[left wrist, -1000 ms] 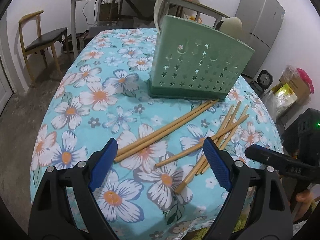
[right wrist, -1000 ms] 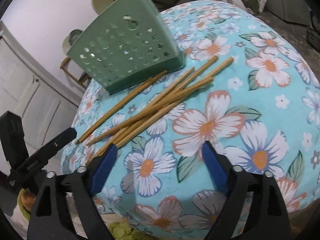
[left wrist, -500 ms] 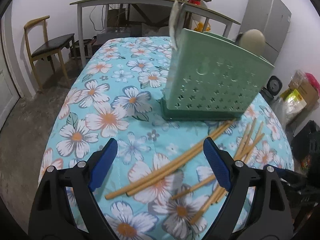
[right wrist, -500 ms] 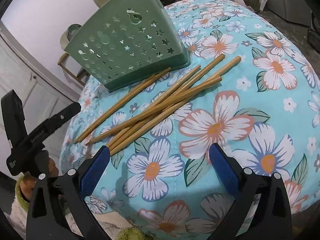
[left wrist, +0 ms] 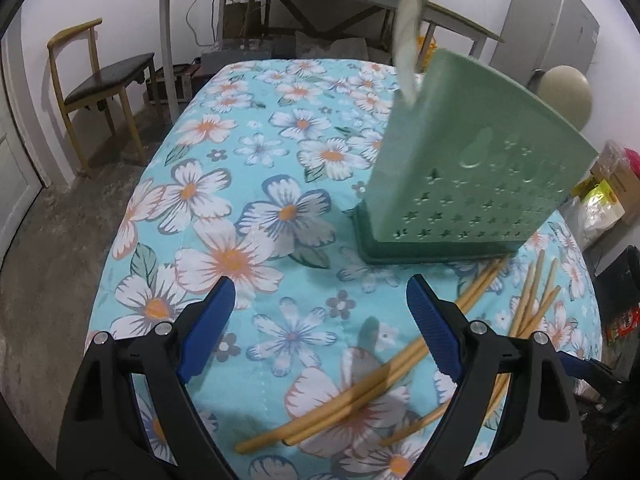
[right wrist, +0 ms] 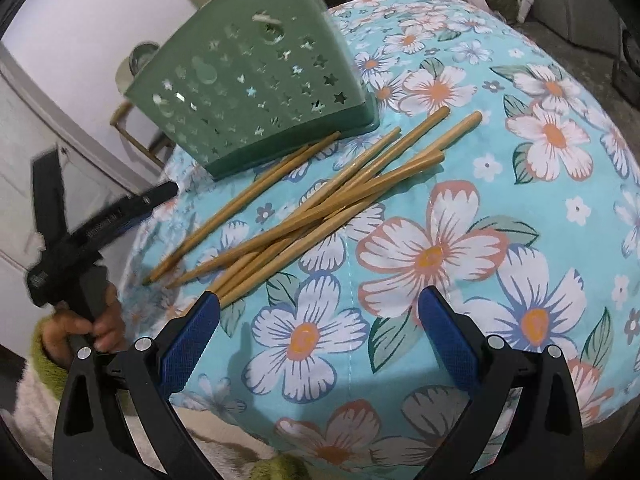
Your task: Organize utensils
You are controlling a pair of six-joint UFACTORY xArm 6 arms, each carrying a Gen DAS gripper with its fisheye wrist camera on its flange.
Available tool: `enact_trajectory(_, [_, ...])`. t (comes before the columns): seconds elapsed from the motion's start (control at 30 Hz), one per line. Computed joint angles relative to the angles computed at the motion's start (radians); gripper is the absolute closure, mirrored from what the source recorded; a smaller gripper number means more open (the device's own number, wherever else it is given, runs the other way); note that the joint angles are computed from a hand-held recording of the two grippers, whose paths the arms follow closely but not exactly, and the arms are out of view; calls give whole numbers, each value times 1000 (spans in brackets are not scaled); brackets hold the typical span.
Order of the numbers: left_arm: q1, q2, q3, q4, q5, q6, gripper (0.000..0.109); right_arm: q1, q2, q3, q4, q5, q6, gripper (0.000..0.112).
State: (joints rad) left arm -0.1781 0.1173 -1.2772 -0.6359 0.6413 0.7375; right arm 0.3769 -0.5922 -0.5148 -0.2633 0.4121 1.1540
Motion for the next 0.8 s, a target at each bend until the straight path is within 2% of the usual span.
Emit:
enact_trajectory(0.1, [5, 19, -9, 59, 6, -54, 24, -5, -15, 19, 27, -25, -1, 15])
enact_trajectory(0.23, [23, 41, -18, 92, 38, -95, 23, 2, -12, 7, 2, -2, 40, 15])
enact_trajectory(0.4, [35, 26, 2, 71, 78, -12, 14, 17, -13, -2, -53, 28, 115, 15])
enact_trajectory(0.5, [29, 5, 38, 85, 56, 56, 14, 14, -23, 7, -47, 21, 126, 15])
enact_trajectory(0.67, [64, 7, 19, 1, 130, 117, 14, 10, -34, 24, -68, -2, 156, 15])
enact_trajectory(0.8, [72, -1, 29, -30, 139, 144, 14, 12, -44, 34, -116, -9, 213, 15])
